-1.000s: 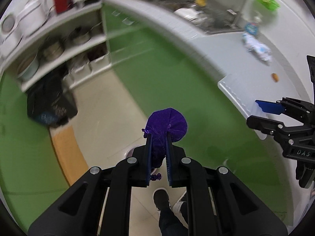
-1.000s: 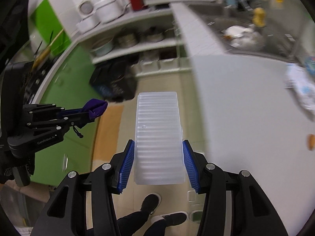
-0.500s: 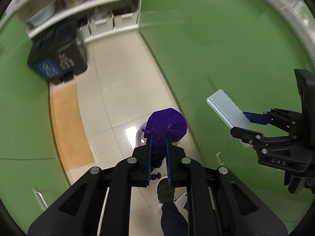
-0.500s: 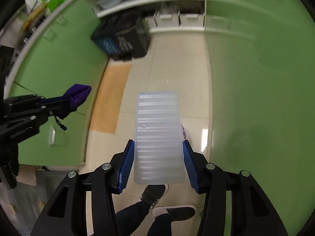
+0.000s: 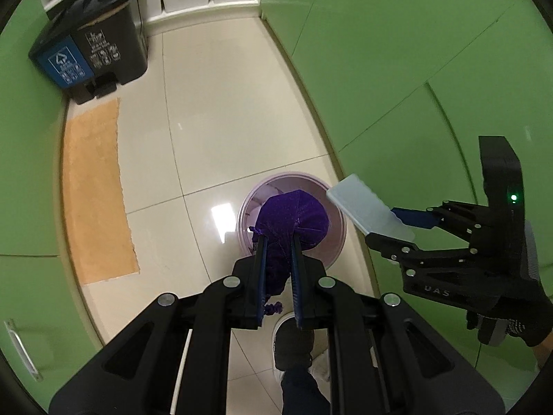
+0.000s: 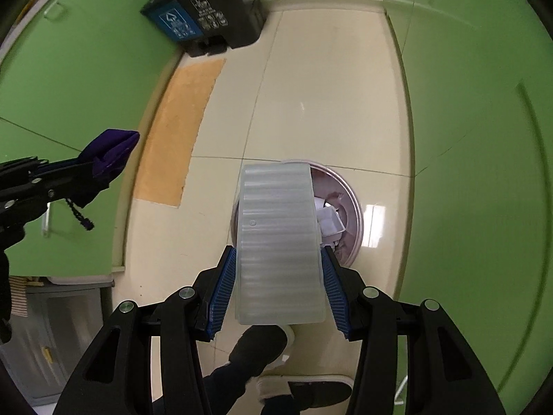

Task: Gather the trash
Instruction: 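Carry the ribbed lid and purple pouch with both tools over the bin, then open both tools to drop the lid and pouch into the bin, then move both open tools back up to the counter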

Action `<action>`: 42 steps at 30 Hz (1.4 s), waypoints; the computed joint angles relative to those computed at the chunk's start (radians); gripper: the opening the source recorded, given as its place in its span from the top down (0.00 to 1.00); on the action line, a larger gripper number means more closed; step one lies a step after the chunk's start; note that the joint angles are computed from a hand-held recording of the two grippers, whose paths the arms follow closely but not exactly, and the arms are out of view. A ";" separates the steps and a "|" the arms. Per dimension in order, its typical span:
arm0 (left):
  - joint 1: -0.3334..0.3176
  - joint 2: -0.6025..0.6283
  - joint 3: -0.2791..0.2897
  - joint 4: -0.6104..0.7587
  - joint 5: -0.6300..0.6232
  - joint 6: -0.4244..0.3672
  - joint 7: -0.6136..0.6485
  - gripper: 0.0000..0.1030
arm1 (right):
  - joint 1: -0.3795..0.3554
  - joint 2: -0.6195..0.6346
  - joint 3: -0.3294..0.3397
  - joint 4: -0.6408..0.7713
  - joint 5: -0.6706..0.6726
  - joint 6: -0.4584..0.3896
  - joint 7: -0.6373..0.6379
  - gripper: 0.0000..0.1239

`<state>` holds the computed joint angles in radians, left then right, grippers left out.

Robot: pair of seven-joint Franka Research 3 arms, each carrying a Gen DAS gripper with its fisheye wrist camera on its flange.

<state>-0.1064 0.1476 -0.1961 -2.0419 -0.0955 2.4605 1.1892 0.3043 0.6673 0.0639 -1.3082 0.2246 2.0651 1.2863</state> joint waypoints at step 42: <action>-0.036 0.221 -0.037 0.262 0.071 -0.101 -0.016 0.03 | -0.068 -0.353 -0.035 -0.359 -0.023 0.117 0.154 0.22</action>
